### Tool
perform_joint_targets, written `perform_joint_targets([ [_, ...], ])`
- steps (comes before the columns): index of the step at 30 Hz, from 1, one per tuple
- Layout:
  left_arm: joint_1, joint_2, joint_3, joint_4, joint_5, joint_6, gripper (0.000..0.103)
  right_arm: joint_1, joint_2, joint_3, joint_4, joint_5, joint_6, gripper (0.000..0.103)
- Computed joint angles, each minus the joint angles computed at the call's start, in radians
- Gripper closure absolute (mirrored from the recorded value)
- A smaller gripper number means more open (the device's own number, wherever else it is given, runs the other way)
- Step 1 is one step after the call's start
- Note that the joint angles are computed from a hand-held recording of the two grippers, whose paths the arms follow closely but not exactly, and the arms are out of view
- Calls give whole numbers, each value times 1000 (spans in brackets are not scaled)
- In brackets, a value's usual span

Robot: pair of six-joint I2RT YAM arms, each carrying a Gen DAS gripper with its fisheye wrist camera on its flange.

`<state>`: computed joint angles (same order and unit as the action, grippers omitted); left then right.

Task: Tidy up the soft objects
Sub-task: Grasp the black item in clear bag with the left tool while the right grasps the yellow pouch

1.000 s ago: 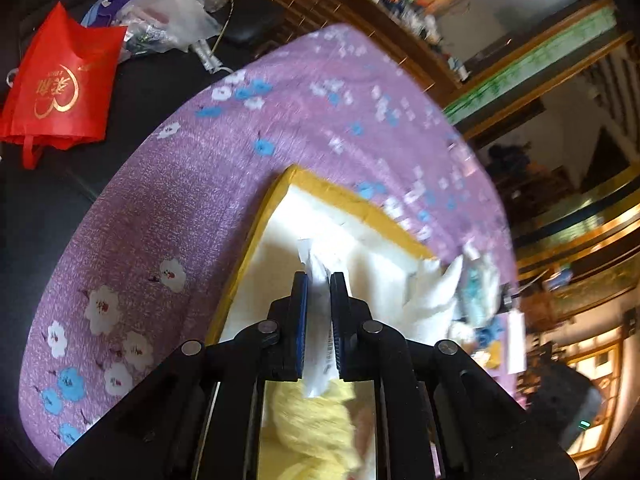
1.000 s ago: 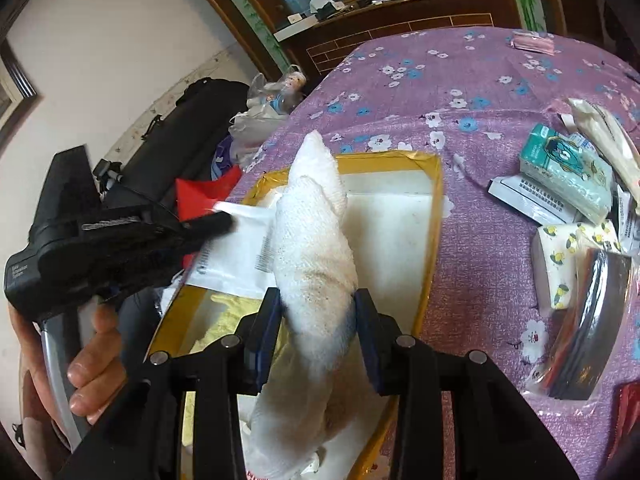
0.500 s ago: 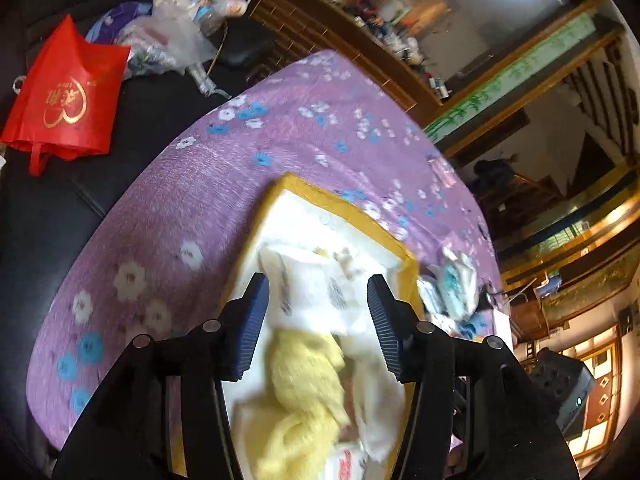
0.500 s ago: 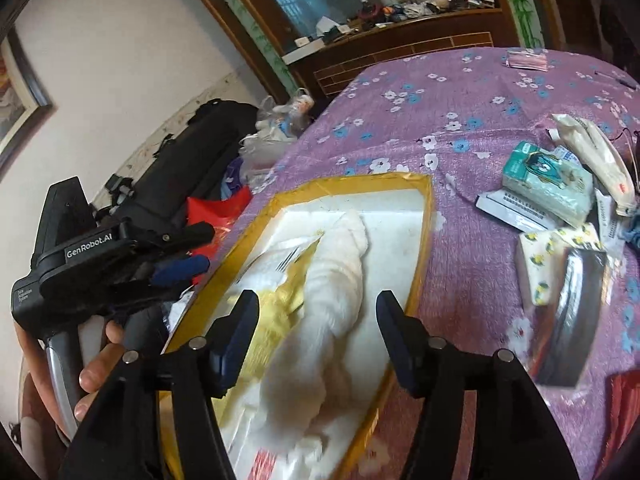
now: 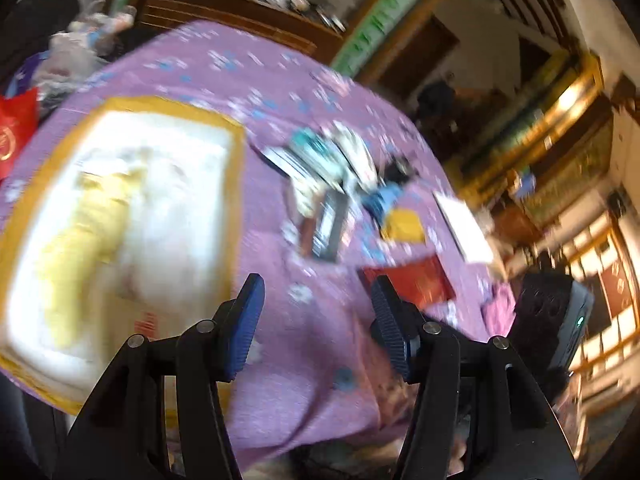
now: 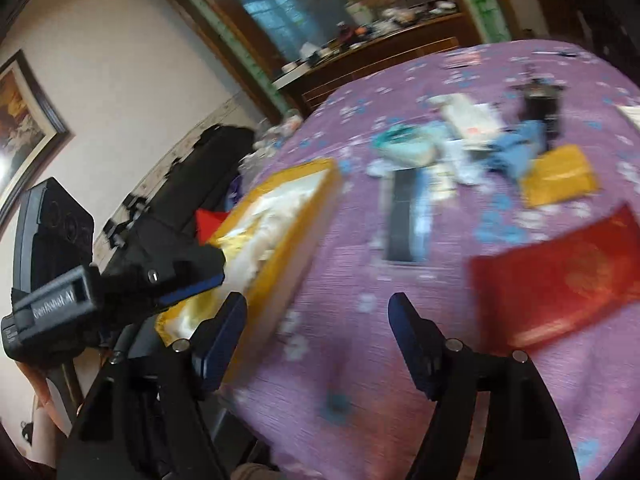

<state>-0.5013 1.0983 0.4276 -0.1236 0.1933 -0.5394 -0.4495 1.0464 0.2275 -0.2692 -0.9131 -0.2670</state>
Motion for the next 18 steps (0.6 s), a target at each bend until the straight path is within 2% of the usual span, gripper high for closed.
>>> perform_joint_targets([
  [2, -55, 62, 36, 15, -39, -21, 47, -110, 45, 33, -82, -30, -115, 29],
  [4, -113, 109, 61, 37, -99, -50, 47, -175, 91, 59, -105, -32, -180, 29],
  [7, -143, 239, 126, 67, -149, -52, 47, -238, 170, 80, -64, -26, -197, 29],
  [9, -131, 340, 183, 82, -130, -32, 47, -257, 254, 107, -40, -24, -192, 29],
  [10, -127, 378, 206, 88, -129, -26, 47, -286, 301, 122, -48, -31, -233, 29],
  [15, -113, 579, 348, 82, -152, -19, 47, -299, 390, 141, 54, 2, -206, 29],
  [18, -113, 677, 434, 68, -146, -11, 47, -323, 447, 177, 65, 6, -216, 29],
])
